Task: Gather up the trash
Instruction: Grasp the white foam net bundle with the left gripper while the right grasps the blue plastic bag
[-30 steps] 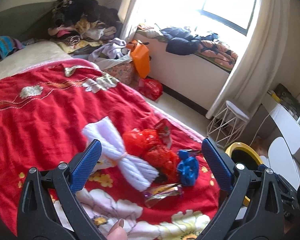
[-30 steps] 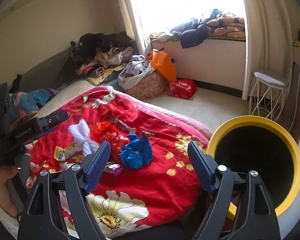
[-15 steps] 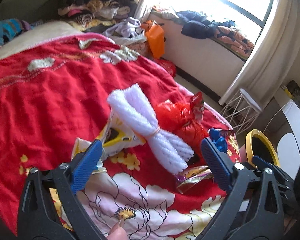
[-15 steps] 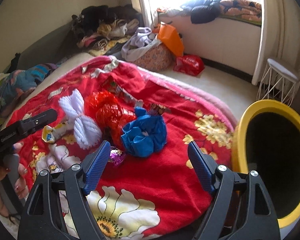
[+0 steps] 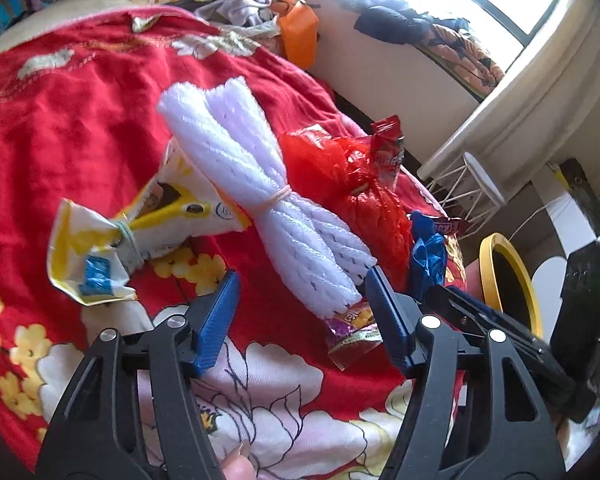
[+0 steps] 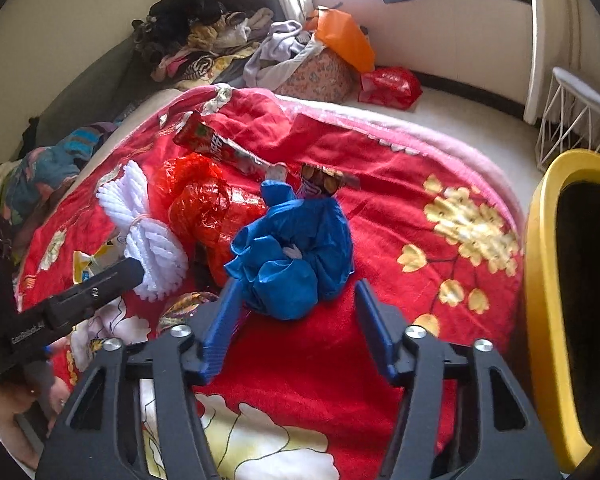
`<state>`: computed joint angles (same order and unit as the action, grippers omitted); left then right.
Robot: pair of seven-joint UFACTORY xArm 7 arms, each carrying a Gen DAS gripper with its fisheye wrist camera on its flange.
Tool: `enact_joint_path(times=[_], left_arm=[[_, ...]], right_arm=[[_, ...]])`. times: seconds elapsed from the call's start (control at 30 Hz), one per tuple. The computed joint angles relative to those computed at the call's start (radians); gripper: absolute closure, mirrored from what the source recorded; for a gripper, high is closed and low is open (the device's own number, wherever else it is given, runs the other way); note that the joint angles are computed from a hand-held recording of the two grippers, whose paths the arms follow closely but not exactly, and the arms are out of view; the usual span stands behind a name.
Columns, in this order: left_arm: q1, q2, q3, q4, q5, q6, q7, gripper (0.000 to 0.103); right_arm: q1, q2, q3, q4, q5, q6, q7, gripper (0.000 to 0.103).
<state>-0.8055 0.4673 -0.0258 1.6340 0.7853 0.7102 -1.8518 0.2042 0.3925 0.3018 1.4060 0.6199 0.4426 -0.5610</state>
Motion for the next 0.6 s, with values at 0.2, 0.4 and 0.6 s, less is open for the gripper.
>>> enact_joint_path(times=[0.2,0.4,0.6], left_arm=[[0.01,0.006,0.01,-0.018,-0.002,-0.055,-0.052,0.066],[0.002,0.006,0.017,-0.02,0.004,-0.074,-0.047,0.089],[-0.019,-0.021,0.025,-0.019,0.069,-0.051,-0.068,0.091]], right_arm=[[-0.037,-0.019,0.039,-0.018,0.106,0.011,-0.113,0.084],[-0.043,-0.071,0.04,-0.065,0.22,0.007,-0.215,0.094],[-0.033,-0.142,0.009,-0.117,0.337,0.043,-0.311,0.096]])
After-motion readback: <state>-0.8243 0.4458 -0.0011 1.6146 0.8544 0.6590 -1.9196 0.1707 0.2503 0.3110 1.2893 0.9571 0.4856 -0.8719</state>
